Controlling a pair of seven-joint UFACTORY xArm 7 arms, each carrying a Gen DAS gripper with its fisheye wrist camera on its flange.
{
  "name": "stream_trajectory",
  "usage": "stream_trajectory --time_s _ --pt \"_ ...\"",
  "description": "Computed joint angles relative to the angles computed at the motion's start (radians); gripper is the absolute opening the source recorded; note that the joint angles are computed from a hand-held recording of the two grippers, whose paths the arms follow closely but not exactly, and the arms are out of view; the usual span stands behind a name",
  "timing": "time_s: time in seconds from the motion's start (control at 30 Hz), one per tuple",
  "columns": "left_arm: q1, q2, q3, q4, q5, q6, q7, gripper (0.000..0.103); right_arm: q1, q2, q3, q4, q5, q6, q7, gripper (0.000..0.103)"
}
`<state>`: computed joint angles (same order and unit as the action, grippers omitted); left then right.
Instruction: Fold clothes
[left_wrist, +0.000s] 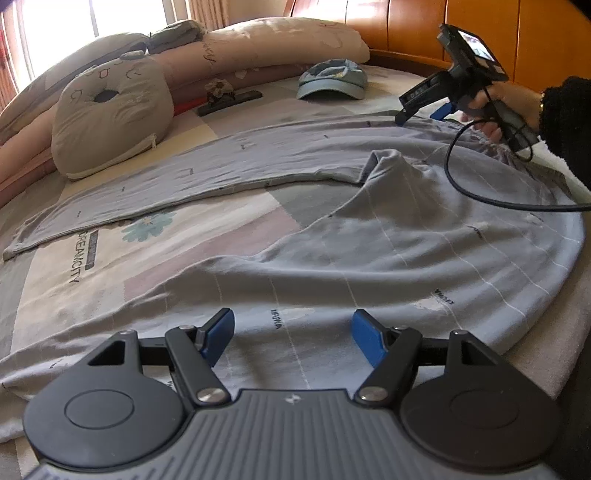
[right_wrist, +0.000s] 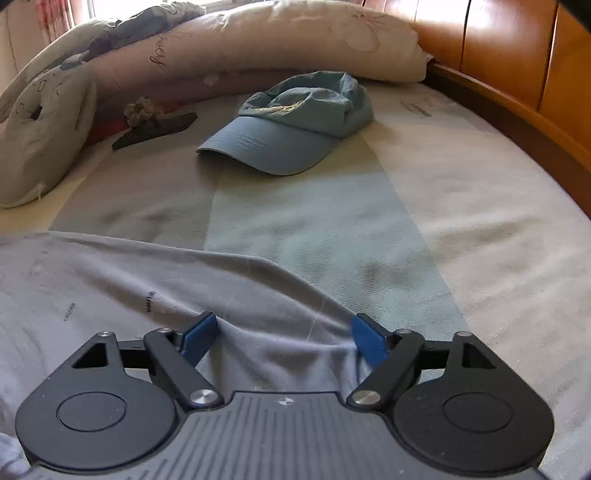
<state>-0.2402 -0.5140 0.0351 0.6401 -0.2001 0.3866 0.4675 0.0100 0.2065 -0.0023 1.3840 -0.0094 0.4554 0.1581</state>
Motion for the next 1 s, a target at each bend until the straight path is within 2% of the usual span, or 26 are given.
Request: stream_trajectory --time_s 0.13,0.2,0.27,0.4,0.47,0.57,0.7,0.8,1.0 --pt "-0.006 -0.009 0.011 -0.005 -0.013 -0.003 0.009 0.072 -0.009 -0.132 0.035 -0.094 0.096 -0.004 -0.111 0.086" --pt "-0.031 -0.007 0.031 -0.004 -0.035 -0.011 0.035 0.072 0.009 -0.231 0.044 -0.171 0.136 0.006 -0.168 0.095" --pt "-0.061 0.002 0.053 0.003 -0.067 -0.024 0.07 0.072 0.04 -0.333 0.047 -0.263 0.168 0.001 -0.22 0.099" --pt "-0.092 0.048 0.065 0.025 -0.116 -0.061 0.108 0.072 0.133 -0.528 0.053 -0.47 0.212 -0.028 -0.294 0.099" --pt "-0.077 0.075 0.051 0.038 -0.119 -0.062 0.096 0.072 0.179 -0.582 0.061 -0.548 0.22 -0.059 -0.308 0.099" --pt "-0.026 0.061 0.018 0.031 -0.098 -0.008 0.034 0.072 0.239 -0.594 0.063 -0.594 0.247 -0.074 -0.3 0.099" --pt "0.009 -0.014 0.017 -0.013 -0.106 0.068 -0.037 0.076 0.257 -0.589 0.088 -0.635 0.25 -0.06 -0.206 0.101" --pt "0.022 -0.086 0.019 -0.062 -0.09 0.097 -0.049 0.078 0.269 -0.648 0.099 -0.723 0.249 -0.134 -0.148 0.103" --pt "0.02 -0.119 0.026 -0.047 -0.082 0.15 -0.082 0.078 0.314 -0.688 0.057 -0.771 0.251 -0.164 -0.119 0.103"
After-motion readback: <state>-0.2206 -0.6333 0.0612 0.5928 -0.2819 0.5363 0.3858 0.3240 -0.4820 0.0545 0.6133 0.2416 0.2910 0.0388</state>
